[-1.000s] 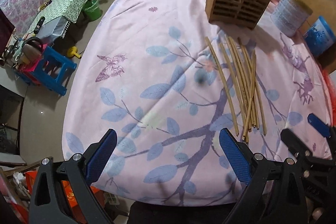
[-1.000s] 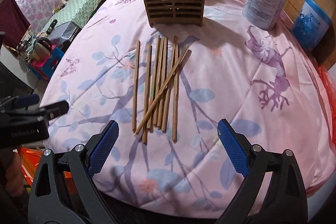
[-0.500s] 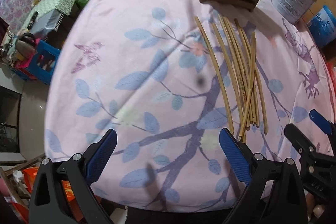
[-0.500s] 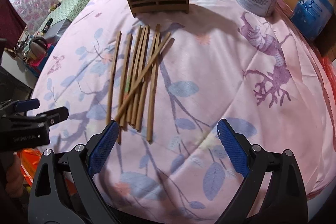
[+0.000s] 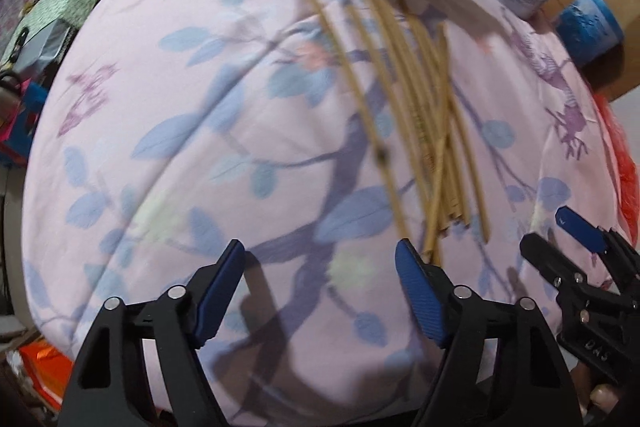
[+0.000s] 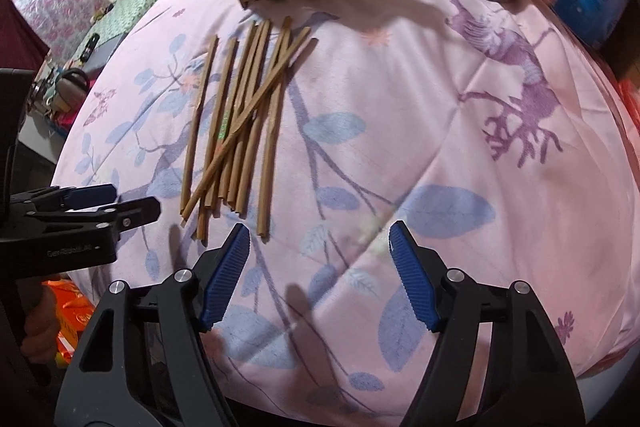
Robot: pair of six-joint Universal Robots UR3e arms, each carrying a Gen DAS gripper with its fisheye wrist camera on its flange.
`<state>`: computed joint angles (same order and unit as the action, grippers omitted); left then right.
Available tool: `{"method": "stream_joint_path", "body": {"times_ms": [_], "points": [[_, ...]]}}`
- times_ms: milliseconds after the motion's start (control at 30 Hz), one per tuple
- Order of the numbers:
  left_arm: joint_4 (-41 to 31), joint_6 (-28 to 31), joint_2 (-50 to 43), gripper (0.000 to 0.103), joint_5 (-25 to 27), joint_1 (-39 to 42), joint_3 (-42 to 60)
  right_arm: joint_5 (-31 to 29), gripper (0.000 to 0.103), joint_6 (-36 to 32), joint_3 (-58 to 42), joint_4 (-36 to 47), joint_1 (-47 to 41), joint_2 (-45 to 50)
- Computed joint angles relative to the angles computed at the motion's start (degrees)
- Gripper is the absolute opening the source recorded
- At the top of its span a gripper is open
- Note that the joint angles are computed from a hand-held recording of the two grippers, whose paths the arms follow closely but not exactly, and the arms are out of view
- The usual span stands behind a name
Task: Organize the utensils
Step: 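Close the right tool on another bamboo chopstick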
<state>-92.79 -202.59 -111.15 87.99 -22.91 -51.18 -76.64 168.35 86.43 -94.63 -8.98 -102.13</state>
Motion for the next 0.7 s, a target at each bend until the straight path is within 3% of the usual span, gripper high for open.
{"method": "stream_joint_path", "body": {"times_ms": [267, 333, 433, 500, 700], "points": [[2.70, 0.57, -7.68, 0.069, 2.87, -3.20, 8.00, 0.56, 0.070, -1.14, 1.41, 1.52, -4.20, -4.11], [3.39, 0.87, -9.23, 0.062, 5.35, -4.37, 9.38, 0.98, 0.070, -1.31, 1.51, 1.59, -4.94, -4.58], [5.65, 2.25, -6.74, 0.043, 7.89, -4.55, 5.25, 1.47, 0.070, -1.34, 1.74, 1.01, -5.09, -4.94], [5.92, 2.34, -4.90, 0.035, 7.94, -3.27, 2.93, 1.94, 0.070, -1.07, 1.79, 0.58, -4.49, -4.58], [7.26, 1.49, 3.00, 0.035, 5.71, 2.03, -6.88, 4.54, 0.068, 0.51, 1.40, -1.84, 1.67, -1.12]]}}
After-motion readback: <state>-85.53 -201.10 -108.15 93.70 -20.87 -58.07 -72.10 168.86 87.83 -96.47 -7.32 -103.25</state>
